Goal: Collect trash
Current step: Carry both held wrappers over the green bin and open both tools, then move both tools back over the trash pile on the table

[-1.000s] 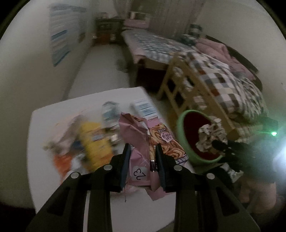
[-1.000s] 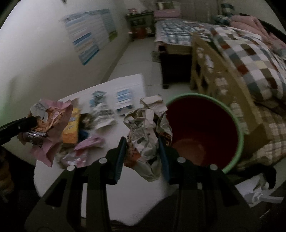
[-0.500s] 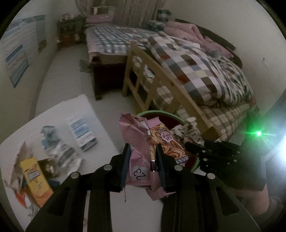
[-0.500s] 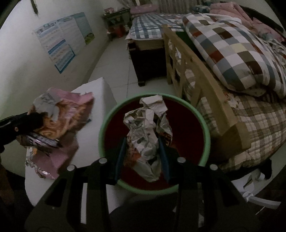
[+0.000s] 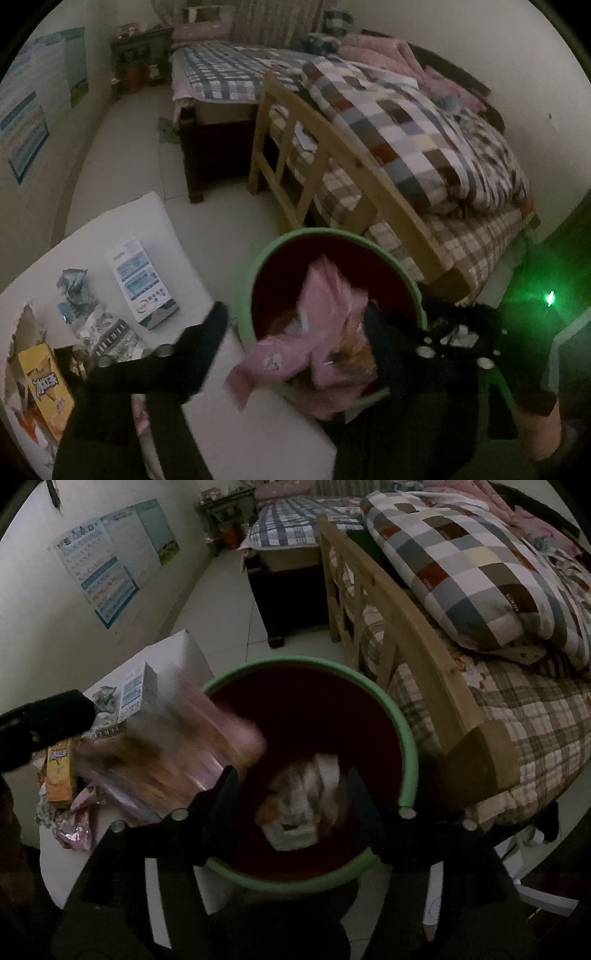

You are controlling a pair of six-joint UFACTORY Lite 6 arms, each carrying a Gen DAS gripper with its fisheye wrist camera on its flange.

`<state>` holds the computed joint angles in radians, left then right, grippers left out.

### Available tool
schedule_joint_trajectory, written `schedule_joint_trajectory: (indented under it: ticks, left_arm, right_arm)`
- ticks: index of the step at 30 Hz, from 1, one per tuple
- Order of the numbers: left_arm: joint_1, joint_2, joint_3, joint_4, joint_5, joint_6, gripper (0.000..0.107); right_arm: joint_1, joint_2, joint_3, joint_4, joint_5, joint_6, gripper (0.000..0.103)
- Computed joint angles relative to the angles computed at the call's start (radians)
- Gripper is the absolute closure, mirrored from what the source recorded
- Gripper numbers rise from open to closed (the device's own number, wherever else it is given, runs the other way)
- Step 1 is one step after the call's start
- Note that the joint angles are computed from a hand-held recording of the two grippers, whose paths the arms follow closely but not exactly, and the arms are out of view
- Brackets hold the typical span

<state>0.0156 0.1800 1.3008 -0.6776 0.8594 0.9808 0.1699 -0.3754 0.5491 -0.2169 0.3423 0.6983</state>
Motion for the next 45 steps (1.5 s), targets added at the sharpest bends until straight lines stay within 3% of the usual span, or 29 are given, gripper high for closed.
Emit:
schedule_joint_trajectory:
  ticks: [13, 25, 35, 45]
  left_arm:
    - [0.314, -0.045, 0.039, -0.017, 0.093, 0.136, 0.012]
    - [0.714, 0.028, 0.101, 0.004, 0.235, 0.338, 0.012]
    - [0.955, 0.330, 0.448, 0.045, 0.328, 0.353, 0.012]
    - [1.012, 0.619, 0.823, 0.115, 0.433, 0.260, 0.012]
  right_arm:
    - [0.261, -0.052, 0.049, -0.275, 0.150, 0.379, 0.026]
    - [0.655, 0.266, 0.335, -0.462, 0.226, 0.731, 0.023]
    - [0.826, 0.589, 0.657, -0.425, 0.245, 0.734, 0.020]
    - [0.837, 0.818, 0.890, -0.283, 0.201, 0.643, 0.020]
